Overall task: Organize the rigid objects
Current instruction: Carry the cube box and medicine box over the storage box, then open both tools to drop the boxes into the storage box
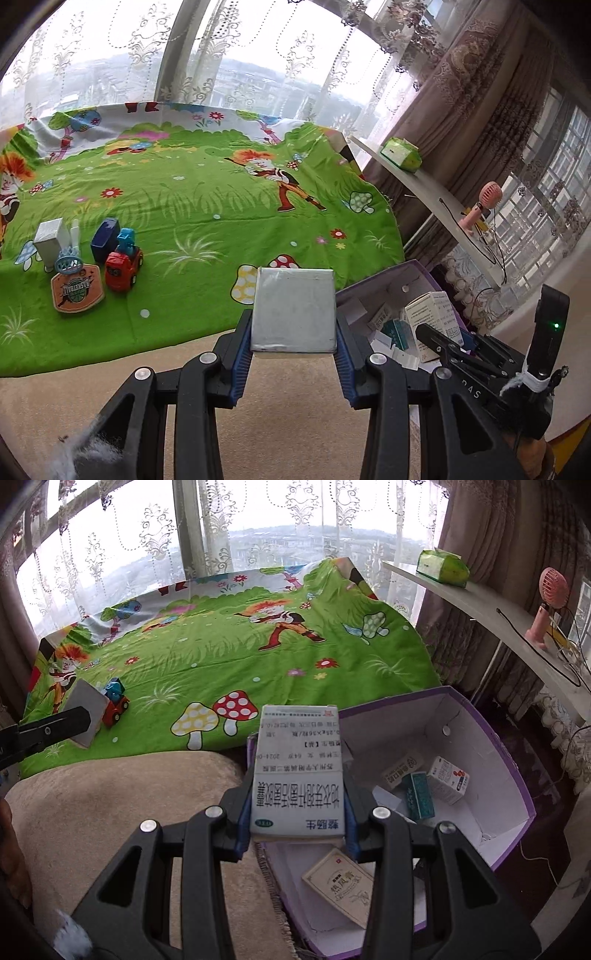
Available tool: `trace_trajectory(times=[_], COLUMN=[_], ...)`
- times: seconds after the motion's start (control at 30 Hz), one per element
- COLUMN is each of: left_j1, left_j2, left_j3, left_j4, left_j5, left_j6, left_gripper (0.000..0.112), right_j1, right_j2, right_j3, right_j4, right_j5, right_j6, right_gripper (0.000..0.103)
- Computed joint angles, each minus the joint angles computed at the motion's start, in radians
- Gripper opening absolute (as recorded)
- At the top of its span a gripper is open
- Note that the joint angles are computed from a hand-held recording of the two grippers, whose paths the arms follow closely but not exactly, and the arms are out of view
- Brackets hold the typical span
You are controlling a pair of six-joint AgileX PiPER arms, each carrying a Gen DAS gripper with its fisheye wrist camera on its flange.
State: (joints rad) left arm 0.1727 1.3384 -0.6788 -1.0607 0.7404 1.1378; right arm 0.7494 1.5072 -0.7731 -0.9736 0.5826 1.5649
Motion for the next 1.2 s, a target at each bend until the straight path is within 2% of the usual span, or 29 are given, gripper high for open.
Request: trace_trajectory(times=[0.3, 0.6, 0.67, 0.73, 0.8, 0.87, 0.93, 1.03, 1.1, 1.2], left_j1=[-0.222, -0.366, -0.394, -0.412, -0.426, -0.421, -0.421, -0.449, -0.461, -0.424], left_j2=[0.015, 0.048, 0.070, 0.084, 0.076, 0.051, 0.021, -0.026, -0.045, -0.090], left_j3=[-0.019, -0.049, -0.068, -0.081, -0.081, -0.066, -0.054, -0.045, -0.044, 0.009], left_j4=[0.019, -0.001, 0.005, 0.013, 0.034, 0.023, 0.021, 0.083, 0.133, 0.000], left_j5=[-0.029, -0.050, -0.047, -0.053, -0.079, -0.088, -0.110, -0.185, -0.228, -0.280], left_j6=[-0.057, -0.048, -0.053, -0.071, -0.095, -0.077, -0.070, -0.147, -0.207, -0.090], left_gripper=[0.041, 0.041, 0.043, 0.052, 0.062, 0.067, 0.074, 0.078, 0.079, 0.079], right_j1=[-0.111, -0.146, -0.146, -0.141, -0.131, -0.126, -0.121, -0.094, -0.066, -0.041], right_j2=[-0.097, -0.156, -0.161, -0.166, -0.169, -0.173, -0.176, -0.169, -0.159, -0.148], right_j3=[0.102, 0.136, 0.135, 0.136, 0.132, 0.129, 0.125, 0.107, 0.090, 0.061], right_j4=[-0.010, -0.045, -0.051, -0.069, -0.079, -0.090, -0.095, -0.111, -0.121, -0.116], right_j5=[0.014, 0.041, 0.052, 0.063, 0.091, 0.097, 0.098, 0.131, 0.183, 0.246], right_j6=[0.013, 0.038, 0.041, 0.059, 0.070, 0.066, 0.065, 0.089, 0.109, 0.110], right_gripper=[0.044, 0.044, 0.044, 0.046, 0.058, 0.067, 0.072, 0.083, 0.089, 0.094])
